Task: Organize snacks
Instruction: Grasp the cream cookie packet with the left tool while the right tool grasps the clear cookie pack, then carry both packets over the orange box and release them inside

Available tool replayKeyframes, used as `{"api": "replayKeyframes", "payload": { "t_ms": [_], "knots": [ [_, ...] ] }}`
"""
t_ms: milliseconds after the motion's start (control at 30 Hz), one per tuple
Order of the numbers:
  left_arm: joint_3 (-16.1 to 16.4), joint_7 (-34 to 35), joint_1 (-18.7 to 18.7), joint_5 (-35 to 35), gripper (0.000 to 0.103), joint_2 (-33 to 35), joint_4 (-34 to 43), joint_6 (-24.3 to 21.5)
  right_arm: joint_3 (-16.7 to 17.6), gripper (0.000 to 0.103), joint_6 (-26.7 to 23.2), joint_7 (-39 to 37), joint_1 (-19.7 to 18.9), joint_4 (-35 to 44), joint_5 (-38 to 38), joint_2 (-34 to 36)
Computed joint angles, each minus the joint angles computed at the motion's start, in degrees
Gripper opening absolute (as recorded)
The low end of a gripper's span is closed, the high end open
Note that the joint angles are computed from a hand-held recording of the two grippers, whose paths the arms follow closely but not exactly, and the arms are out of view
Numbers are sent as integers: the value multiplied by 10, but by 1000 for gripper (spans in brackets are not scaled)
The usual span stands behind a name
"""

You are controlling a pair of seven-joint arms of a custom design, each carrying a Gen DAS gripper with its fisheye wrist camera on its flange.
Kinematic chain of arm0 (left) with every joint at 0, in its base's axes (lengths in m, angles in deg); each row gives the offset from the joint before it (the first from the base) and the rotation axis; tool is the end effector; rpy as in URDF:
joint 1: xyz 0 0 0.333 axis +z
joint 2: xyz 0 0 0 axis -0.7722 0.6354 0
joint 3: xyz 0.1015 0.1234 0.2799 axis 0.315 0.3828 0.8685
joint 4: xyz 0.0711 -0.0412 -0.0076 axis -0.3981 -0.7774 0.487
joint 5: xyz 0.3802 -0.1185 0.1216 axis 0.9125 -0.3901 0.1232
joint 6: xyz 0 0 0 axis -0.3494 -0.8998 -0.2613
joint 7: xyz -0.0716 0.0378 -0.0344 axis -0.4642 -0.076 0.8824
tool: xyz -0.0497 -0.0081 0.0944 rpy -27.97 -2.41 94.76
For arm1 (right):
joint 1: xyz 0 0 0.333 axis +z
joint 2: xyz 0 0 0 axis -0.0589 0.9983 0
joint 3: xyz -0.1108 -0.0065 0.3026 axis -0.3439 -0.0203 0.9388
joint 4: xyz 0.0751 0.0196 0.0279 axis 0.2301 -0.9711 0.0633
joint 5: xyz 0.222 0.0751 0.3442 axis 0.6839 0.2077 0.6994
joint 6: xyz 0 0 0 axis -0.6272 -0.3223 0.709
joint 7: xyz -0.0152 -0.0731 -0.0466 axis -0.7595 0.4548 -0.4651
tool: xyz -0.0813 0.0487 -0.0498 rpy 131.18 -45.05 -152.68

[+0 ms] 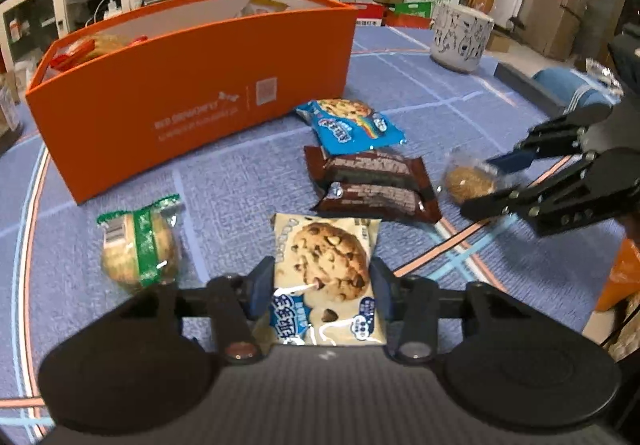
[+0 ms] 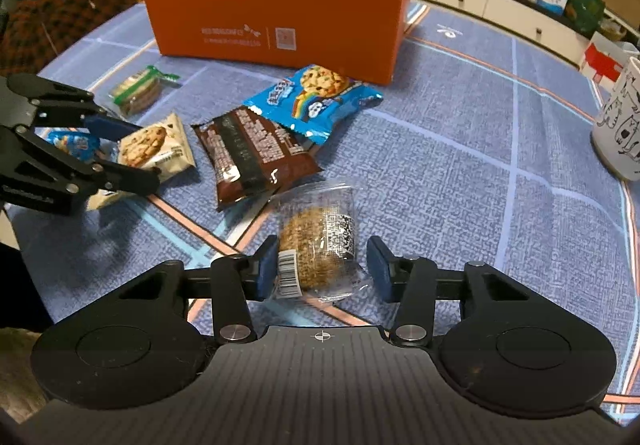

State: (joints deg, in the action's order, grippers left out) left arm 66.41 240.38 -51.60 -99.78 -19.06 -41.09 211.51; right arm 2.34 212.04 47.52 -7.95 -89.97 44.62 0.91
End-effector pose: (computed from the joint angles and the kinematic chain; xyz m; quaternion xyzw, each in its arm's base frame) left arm 0.6035 -0.1504 0.3670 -0.2169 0.9049 -0.3650 0.0304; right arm 0.4304 0.0994 0.3754 -0.6269 0.7124 -0.2344 0.2111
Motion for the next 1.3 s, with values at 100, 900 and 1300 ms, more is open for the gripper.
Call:
{"api": "replayKeyframes", "payload": {
  "t_ms": [100, 900, 1300],
  "knots": [
    [-1, 25, 4, -27, 47, -10, -7, 3, 7, 29, -11, 5, 2, 5, -3, 0],
    [31, 25, 22, -202, 47, -37, 25, 47, 34, 28, -153, 261, -4, 45, -226, -51],
    [33, 29, 20, -255, 47, -38, 70, 81, 11, 28, -204, 372, 54, 106, -330, -31]
  ]
}}
